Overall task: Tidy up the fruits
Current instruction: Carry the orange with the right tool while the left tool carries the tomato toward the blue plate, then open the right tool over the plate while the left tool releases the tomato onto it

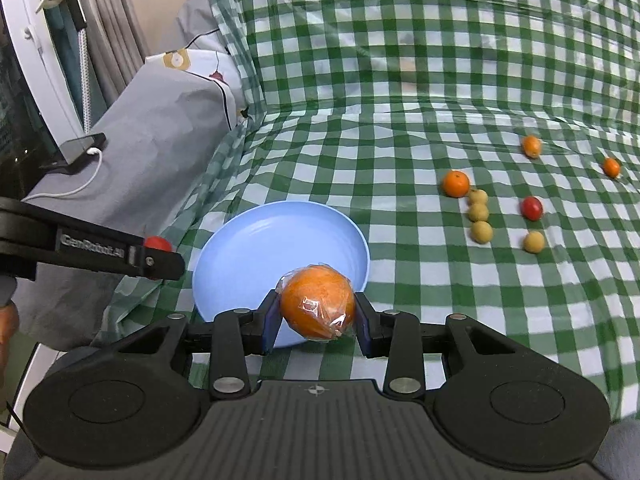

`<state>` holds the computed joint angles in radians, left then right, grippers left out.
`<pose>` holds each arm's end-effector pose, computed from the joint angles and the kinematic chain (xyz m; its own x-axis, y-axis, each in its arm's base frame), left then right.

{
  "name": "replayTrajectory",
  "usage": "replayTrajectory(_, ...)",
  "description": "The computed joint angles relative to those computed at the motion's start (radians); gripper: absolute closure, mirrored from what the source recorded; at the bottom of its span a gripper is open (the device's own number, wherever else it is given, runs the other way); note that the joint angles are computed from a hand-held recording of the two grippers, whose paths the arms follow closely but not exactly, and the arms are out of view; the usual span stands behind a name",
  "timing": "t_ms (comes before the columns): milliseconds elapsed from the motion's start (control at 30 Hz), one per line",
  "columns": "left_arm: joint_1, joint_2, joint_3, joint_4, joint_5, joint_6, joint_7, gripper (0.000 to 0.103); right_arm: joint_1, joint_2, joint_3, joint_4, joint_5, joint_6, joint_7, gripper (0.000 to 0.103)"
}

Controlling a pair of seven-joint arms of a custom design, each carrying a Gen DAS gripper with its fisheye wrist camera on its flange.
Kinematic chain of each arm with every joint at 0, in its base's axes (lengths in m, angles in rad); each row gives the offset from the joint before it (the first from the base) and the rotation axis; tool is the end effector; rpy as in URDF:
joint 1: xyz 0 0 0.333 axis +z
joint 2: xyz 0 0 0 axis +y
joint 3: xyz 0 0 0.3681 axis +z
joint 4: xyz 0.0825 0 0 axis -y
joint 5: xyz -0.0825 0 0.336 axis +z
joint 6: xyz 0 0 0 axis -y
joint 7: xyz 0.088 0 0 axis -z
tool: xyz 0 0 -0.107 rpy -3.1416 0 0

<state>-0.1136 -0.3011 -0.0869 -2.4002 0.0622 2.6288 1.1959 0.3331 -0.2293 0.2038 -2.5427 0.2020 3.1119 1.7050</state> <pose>0.4219 -0.0916 0.5624 0.0952 -0.9894 0.1098 -0.8576 -0.1375 -0.4956 0.3814 0.2151 0.5295 0.2880 -0.9374 -0.1956 -0.7227 -0.0787 -0.6867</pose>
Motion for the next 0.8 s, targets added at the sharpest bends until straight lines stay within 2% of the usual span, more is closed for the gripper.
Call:
replayTrajectory(300,0.035,0.121,-0.009,0.039,0.039,0.041,0.002,0.072,0.051,0.137,-0.053,0.089,0.032,-0.002,-0.090,0.064)
replayTrajectory(467,0.056,0.176,-0.010,0.055,0.052,0.050,-0.001,0.072,0.052,0.194,-0.056,0.127,0.014,-0.018,-0.098,0.064)
replayTrajectory(800,0.084,0.262,-0.019,0.084,0.078,0.059,0.011,0.072,0.063,0.270,-0.105,0.178,-0.221,-0.032,0.053,0.064)
